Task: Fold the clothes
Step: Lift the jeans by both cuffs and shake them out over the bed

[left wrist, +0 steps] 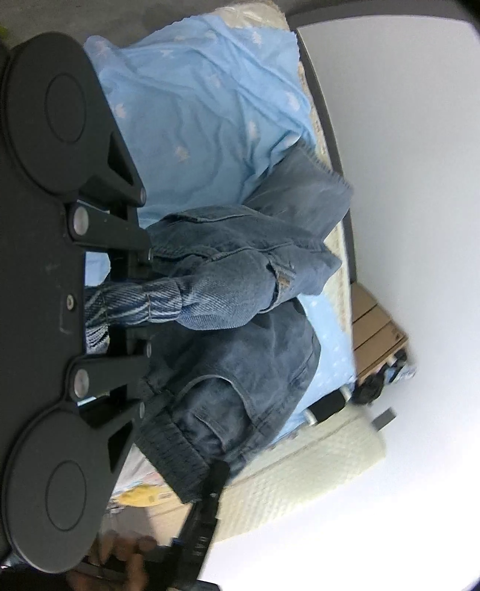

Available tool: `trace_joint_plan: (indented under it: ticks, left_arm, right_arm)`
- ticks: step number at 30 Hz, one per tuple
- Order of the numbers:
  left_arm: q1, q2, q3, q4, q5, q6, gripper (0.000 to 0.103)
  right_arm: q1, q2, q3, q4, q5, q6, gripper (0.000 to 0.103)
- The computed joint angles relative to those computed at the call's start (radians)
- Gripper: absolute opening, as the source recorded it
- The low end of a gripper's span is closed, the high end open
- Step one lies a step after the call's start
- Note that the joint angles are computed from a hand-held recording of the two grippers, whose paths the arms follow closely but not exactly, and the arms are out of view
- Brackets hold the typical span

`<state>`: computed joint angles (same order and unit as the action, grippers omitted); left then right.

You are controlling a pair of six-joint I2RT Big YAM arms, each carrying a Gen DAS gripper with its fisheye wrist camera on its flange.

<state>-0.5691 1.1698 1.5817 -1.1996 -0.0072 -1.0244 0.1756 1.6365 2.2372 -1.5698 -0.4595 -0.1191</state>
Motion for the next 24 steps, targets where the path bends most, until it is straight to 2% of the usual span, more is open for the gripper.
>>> trace_joint_plan:
  ticks: [6, 9, 12, 15, 18, 20, 22, 24]
  left_arm:
    - [-0.105, -0.053, -0.057, 0.014, 0.001, -0.088, 0.015]
    - [-0.188, -0.05, -0.051, 0.015, -0.045, -0.137, 0.015]
    - [-0.288, -0.029, -0.028, 0.011, -0.119, -0.202, 0.015]
    - [-0.396, 0.01, 0.005, 0.002, -0.206, -0.274, 0.015]
    - [-0.512, 0.08, 0.054, -0.021, -0.313, -0.391, 0.015]
    - [-0.579, 0.137, 0.095, -0.038, -0.364, -0.484, 0.015]
    - [-0.634, 0.203, 0.144, -0.054, -0.393, -0.545, 0.015]
    - [-0.667, 0.267, 0.181, -0.049, -0.383, -0.601, 0.015]
  right_arm:
    - [-0.034, -0.114, -0.134, 0.064, 0.07, 0.048, 0.016]
    - [-0.07, -0.165, -0.19, 0.068, 0.075, 0.039, 0.016]
    - [-0.121, -0.199, -0.227, 0.063, 0.053, -0.007, 0.016]
    - [-0.197, -0.233, -0.262, 0.052, 0.002, -0.067, 0.016]
    - [-0.283, -0.239, -0.284, 0.032, -0.058, -0.164, 0.016]
    - [-0.341, -0.234, -0.28, -0.012, -0.094, -0.234, 0.016]
    - [-0.393, -0.226, -0.272, -0.059, -0.113, -0.312, 0.016]
    - [-0.44, -0.207, -0.267, -0.091, -0.116, -0.392, 0.016]
